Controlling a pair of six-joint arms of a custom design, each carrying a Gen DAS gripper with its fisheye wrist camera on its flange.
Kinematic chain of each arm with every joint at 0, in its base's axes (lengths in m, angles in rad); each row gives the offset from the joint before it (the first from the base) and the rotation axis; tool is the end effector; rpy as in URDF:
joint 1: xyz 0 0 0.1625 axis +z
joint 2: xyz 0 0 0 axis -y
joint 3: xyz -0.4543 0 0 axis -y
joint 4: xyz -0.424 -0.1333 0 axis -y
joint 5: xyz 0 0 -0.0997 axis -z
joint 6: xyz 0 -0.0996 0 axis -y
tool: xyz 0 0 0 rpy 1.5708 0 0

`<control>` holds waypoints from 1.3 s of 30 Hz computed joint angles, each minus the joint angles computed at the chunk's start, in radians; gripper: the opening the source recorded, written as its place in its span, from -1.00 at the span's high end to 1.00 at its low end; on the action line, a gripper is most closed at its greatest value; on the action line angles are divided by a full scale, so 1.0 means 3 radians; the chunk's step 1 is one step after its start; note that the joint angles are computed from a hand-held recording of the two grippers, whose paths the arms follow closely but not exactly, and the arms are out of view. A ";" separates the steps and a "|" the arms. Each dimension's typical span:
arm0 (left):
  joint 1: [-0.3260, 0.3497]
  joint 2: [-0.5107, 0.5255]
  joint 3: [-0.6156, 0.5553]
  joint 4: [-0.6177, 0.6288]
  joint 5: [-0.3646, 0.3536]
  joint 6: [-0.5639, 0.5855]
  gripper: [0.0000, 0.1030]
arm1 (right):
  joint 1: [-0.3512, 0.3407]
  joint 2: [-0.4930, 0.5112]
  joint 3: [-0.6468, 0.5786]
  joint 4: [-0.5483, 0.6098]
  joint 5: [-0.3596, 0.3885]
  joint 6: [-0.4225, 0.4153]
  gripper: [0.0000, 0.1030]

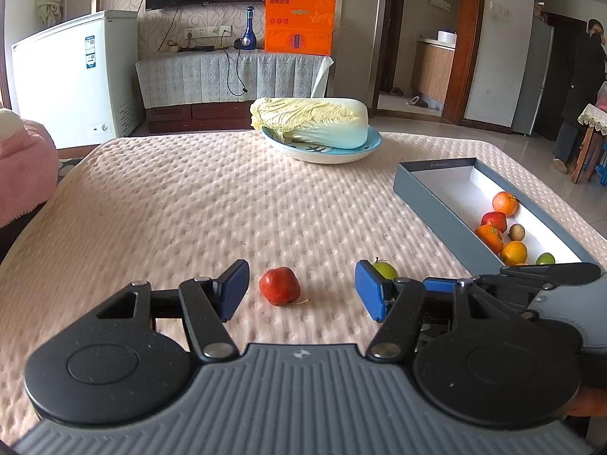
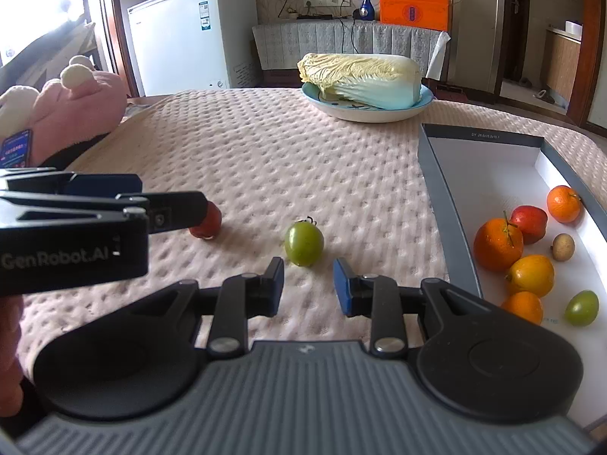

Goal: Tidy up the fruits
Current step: 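Close the left gripper on the red apple while the right aligns around the green lime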

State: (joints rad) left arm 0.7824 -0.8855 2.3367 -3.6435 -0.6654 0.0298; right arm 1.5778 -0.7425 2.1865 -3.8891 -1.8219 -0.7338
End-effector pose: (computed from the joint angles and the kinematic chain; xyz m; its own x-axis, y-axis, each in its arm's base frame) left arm -0.1735 -0.4709 0.1013 -0.7426 0.1320 -0.6566 0.5990 0.5695 -0.5629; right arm 0.1122 -0.5255 0.0637 -0.7173 -0.2931 0.6321 -0.6529 0.5995 -0.4629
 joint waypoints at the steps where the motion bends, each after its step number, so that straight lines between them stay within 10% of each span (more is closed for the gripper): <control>1: 0.0000 0.0000 0.0000 0.0000 0.0000 0.0000 -0.31 | 0.0000 -0.0007 0.0005 -0.0003 0.0005 -0.0003 0.38; 39: 0.0313 -0.0041 -0.0296 0.0792 -0.0257 -0.0377 -0.25 | -0.0089 -0.0082 0.0027 0.0085 0.0265 -0.0097 0.37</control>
